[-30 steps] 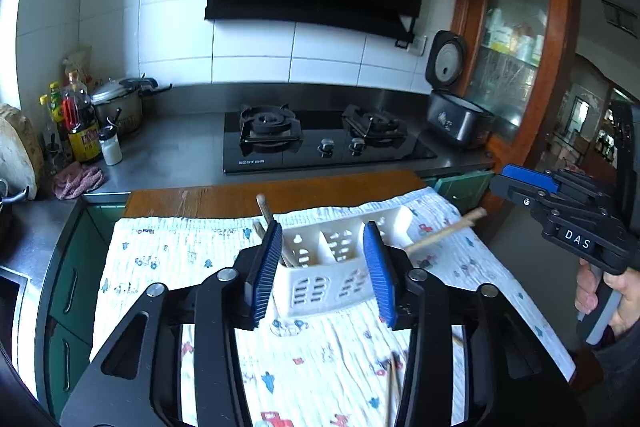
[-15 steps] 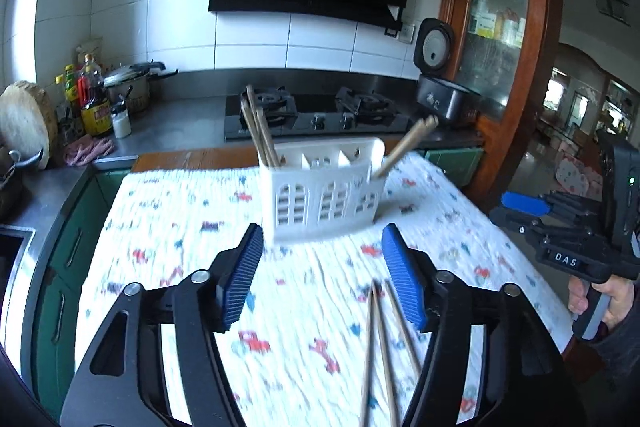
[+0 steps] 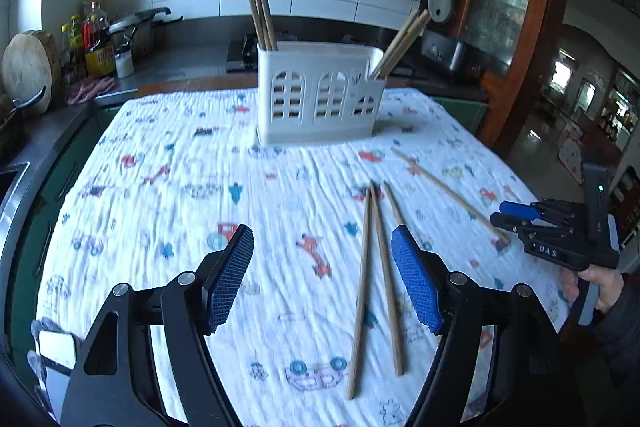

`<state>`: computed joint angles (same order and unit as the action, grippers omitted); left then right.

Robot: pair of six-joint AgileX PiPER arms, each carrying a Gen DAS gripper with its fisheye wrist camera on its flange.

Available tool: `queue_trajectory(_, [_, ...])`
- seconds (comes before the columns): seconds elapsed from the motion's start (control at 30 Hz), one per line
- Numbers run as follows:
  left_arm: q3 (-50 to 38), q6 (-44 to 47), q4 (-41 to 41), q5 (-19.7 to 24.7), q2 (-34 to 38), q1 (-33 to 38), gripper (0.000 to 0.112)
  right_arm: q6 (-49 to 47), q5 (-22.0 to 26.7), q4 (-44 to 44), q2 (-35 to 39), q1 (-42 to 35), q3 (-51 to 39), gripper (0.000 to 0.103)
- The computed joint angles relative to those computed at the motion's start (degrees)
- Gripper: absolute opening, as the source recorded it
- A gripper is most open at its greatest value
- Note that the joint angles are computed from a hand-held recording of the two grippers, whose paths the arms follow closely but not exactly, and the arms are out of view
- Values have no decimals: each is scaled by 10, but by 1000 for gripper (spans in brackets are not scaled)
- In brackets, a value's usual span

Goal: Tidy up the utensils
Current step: 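Grasp a wooden chopstick on the cloth with the left tool while the right tool grasps another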

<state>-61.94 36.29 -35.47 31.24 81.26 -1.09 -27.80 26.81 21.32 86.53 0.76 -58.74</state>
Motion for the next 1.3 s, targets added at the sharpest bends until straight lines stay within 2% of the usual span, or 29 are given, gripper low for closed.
queue_trajectory(0.2, [35, 11, -5, -5, -3, -1, 71, -17, -1, 11, 26, -17, 1, 24])
queue_trajectory(0.37, [59, 32, -25, -4, -3, 9, 68, 18, 4, -31, 45, -6, -15, 18])
queue_trajectory(0.67, [95, 85, -58, 10, -1, 1, 47, 40, 4, -52, 50, -7, -17, 9])
queue_trajectory(0.9, [101, 63, -28, -13, 25, -44, 29, 82, -8, -104, 43, 11, -9, 8])
queue_trajectory(1.3, [107, 42, -13, -39, 41, -61, 16, 62, -15, -55, -41, 9, 28, 7])
